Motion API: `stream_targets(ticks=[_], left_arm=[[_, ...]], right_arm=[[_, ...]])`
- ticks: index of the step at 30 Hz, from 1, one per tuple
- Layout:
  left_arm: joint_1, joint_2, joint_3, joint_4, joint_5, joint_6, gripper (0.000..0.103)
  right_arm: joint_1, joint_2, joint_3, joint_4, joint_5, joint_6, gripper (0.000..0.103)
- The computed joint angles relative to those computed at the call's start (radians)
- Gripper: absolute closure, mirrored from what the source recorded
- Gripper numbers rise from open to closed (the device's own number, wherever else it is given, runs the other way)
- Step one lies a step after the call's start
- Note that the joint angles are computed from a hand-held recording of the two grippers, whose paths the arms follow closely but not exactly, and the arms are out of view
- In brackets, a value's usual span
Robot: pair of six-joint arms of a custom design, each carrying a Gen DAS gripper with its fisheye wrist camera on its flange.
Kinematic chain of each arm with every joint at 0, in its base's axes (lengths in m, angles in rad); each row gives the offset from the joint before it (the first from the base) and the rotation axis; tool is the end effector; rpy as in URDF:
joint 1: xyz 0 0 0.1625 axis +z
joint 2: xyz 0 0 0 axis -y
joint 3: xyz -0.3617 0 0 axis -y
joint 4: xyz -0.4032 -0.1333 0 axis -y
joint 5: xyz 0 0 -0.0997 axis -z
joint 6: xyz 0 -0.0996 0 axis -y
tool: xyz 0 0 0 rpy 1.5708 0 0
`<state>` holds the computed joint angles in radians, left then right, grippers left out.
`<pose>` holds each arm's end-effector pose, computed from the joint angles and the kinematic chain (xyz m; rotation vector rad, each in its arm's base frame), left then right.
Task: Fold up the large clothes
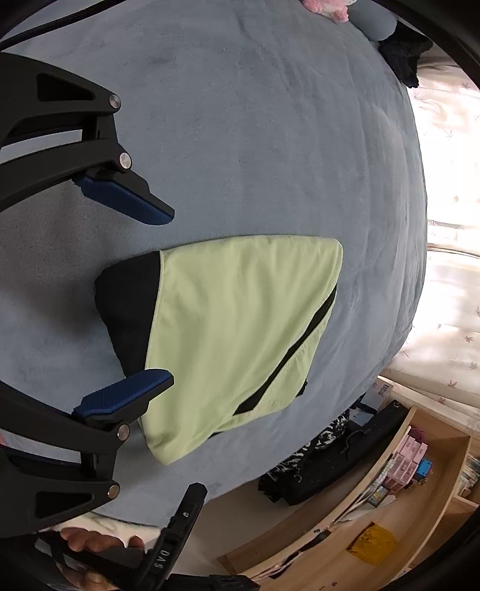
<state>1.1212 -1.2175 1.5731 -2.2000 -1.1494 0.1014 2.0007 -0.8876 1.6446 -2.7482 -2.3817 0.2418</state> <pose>-0.1143 -0.6373 0.3009 0.6668 2.6548 -0.4723 0.3225 -0.5567 0.1442 0.0065 -2.3943 0.8176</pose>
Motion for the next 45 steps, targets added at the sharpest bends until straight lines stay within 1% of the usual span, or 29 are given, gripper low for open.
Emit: stream_targets(ticks=[1,4,6,8,9,11,13,16,17,19,21,23,26,28,30,31,32,33,36,39,41,43,45], left_arm=[[0.000,0.005,-0.004,0.001,0.009,0.002,0.024],[0.007,0.022,-0.019,0.006,0.014,0.006,0.024],[0.015,0.039,-0.034,0.017,0.017,0.000,0.024],[0.028,0.056,-0.055,0.036,-0.008,0.004,0.024],[0.031,0.063,-0.059,0.038,-0.010,0.002,0.024],[0.045,0.089,-0.086,0.062,-0.030,-0.005,0.024],[0.062,0.112,-0.115,0.088,-0.070,-0.013,0.024],[0.096,0.157,-0.174,0.143,-0.150,-0.028,0.024],[0.105,0.171,-0.189,0.154,-0.163,-0.036,0.024],[0.117,0.194,-0.211,0.163,-0.174,-0.044,0.024],[0.128,0.213,-0.226,0.162,-0.180,-0.043,0.024],[0.143,0.243,-0.257,0.179,-0.200,-0.051,0.024],[0.161,0.282,-0.299,0.205,-0.228,-0.058,0.024],[0.172,0.309,-0.329,0.217,-0.250,-0.061,0.024],[0.183,0.326,-0.346,0.216,-0.287,-0.061,0.024],[0.187,0.333,-0.355,0.215,-0.299,-0.060,0.022],[0.190,0.343,-0.366,0.217,-0.310,-0.059,0.021],[0.192,0.350,-0.374,0.220,-0.319,-0.056,0.018],[0.199,0.367,-0.389,0.219,-0.341,-0.051,0.015],[0.198,0.381,-0.394,0.204,-0.344,-0.034,0.012],[0.194,0.392,-0.401,0.196,-0.339,-0.022,0.009],[0.190,0.402,-0.406,0.190,-0.332,-0.022,0.006],[0.184,0.408,-0.411,0.187,-0.322,-0.023,0.006]], right_arm=[[-0.005,-0.002,-0.002,0.010,0.004,0.005,0.032],[-0.013,0.008,-0.013,0.032,-0.023,0.003,0.032],[-0.024,0.007,-0.010,0.027,-0.011,-0.008,0.032],[-0.030,0.016,-0.013,0.023,-0.030,-0.014,0.032],[-0.033,0.018,-0.016,0.024,-0.035,-0.016,0.032],[-0.054,0.020,-0.021,0.032,-0.015,-0.021,0.032],[-0.080,0.015,-0.021,0.043,0.010,-0.009,0.032],[-0.138,-0.013,0.000,0.043,0.107,0.022,0.032],[-0.163,-0.027,0.011,0.035,0.154,0.030,0.032],[-0.191,-0.041,0.026,0.017,0.209,0.039,0.032],[-0.229,-0.054,0.040,-0.010,0.291,0.045,0.032],[-0.251,-0.050,0.037,-0.017,0.344,0.037,0.032],[-0.269,-0.031,0.013,0.002,0.373,0.013,0.032],[-0.281,-0.018,-0.006,0.015,0.398,-0.017,0.032],[-0.297,-0.004,-0.022,0.011,0.447,-0.048,0.032],[-0.302,0.002,-0.027,0.005,0.460,-0.054,0.034],[-0.311,0.015,-0.036,-0.008,0.495,-0.073,0.039],[-0.317,0.028,-0.053,0.003,0.516,-0.083,0.048],[-0.325,0.066,-0.104,0.034,0.537,-0.100,0.049],[-0.333,0.088,-0.140,0.052,0.570,-0.123,0.049],[-0.347,0.091,-0.149,0.054,0.611,-0.129,0.050],[-0.354,0.090,-0.151,0.057,0.623,-0.138,0.055],[-0.358,0.088,-0.147,0.049,0.627,-0.143,0.059]])
